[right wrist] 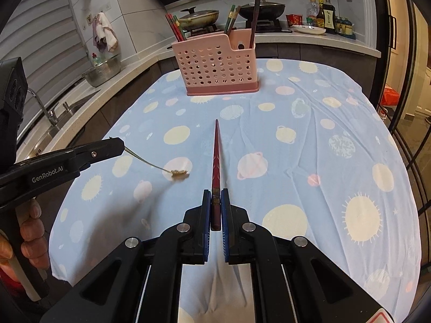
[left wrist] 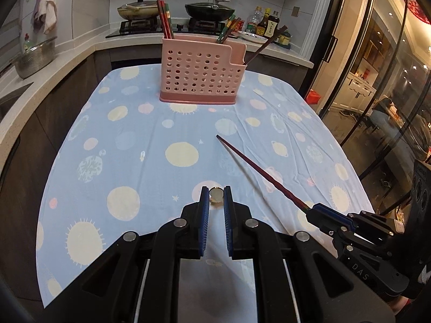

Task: Organize utensils
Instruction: 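Lift the gold spoon and dark red chopstick and carry both toward the pink holder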

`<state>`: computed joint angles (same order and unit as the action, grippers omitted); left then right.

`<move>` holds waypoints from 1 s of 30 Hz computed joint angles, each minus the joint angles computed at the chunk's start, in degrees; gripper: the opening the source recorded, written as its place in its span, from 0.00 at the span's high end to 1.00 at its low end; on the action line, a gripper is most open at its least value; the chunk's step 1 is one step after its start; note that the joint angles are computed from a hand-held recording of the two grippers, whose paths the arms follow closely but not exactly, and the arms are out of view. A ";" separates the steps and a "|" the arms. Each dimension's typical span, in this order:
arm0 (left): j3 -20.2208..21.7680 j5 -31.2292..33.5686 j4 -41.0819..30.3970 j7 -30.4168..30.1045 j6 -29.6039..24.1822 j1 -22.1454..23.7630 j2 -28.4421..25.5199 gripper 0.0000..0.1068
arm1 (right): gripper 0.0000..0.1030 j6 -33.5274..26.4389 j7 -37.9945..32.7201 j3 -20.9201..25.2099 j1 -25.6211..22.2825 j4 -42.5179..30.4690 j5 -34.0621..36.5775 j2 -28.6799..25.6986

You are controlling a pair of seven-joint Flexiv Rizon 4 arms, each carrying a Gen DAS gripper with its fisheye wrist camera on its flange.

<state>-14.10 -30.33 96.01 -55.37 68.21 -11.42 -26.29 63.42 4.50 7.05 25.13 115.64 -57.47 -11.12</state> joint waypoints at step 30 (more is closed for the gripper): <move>0.41 4.50 -22.46 0.40 -2.66 -2.32 -8.37 0.90 | 0.93 2.72 -7.97 -4.89 -4.64 -18.74 -8.79 -3.42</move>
<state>-13.69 -25.83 73.55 -54.96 65.55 -13.74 -34.65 66.14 -3.47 2.16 20.49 96.91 -66.26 -14.54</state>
